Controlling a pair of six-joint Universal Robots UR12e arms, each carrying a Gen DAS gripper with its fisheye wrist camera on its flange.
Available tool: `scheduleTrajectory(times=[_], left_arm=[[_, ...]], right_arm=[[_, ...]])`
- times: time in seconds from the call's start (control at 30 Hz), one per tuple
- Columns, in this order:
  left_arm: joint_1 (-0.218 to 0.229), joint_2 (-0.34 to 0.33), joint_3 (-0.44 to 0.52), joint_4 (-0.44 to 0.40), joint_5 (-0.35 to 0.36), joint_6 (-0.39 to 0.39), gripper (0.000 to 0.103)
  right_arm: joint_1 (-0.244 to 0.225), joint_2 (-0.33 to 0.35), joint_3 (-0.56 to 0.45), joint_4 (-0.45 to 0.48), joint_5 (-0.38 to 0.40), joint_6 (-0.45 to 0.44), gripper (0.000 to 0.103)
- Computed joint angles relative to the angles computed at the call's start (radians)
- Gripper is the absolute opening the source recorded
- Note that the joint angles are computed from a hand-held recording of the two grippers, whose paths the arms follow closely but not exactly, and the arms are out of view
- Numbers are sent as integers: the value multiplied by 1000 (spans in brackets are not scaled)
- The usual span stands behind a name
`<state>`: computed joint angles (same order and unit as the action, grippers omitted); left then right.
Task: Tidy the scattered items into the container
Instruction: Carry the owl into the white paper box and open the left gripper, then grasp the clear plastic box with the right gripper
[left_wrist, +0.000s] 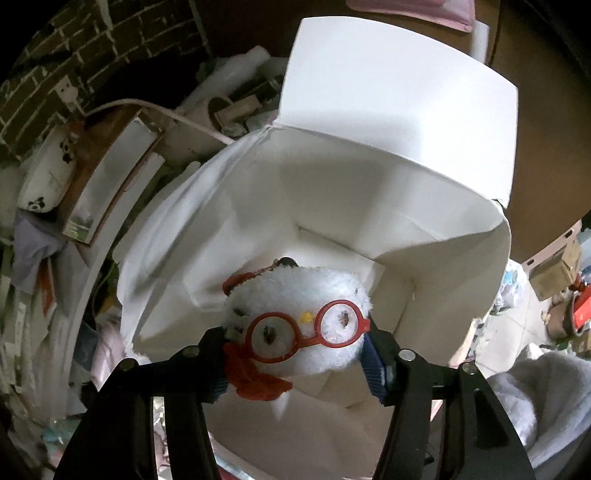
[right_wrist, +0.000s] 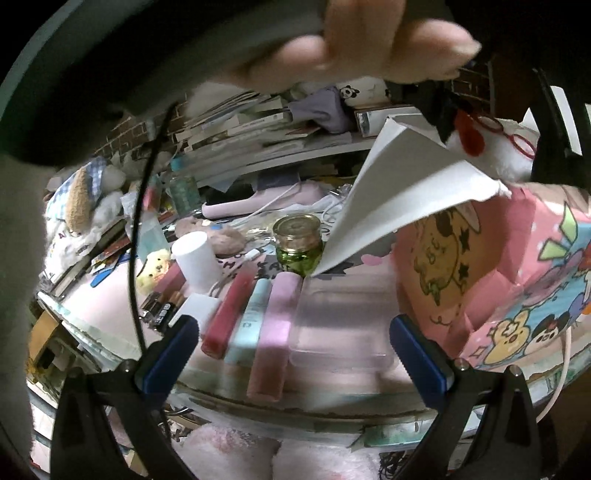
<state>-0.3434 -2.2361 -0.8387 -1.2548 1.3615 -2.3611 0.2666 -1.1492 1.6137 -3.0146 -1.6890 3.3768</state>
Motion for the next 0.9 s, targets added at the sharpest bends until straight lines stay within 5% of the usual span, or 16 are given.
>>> scheduleTrajectory(times=[0.13, 0.27, 0.4, 0.7, 0.9], left_arm=[[1, 2, -4, 10, -2, -4, 57], [4, 24, -50, 102, -16, -13, 81], [12, 48, -88, 173, -52, -17, 90], [31, 85, -118, 234, -90, -84, 91], [85, 152, -227, 368, -175, -166, 91]], right_arm=[[-3, -1, 2, 0, 6, 4, 103], [-3, 0, 1, -2, 0, 6, 103], [-5, 0, 1, 6, 1, 9, 103], [-1, 1, -2, 10, -14, 5, 103], [5, 3, 2, -22, -50, -7, 103]])
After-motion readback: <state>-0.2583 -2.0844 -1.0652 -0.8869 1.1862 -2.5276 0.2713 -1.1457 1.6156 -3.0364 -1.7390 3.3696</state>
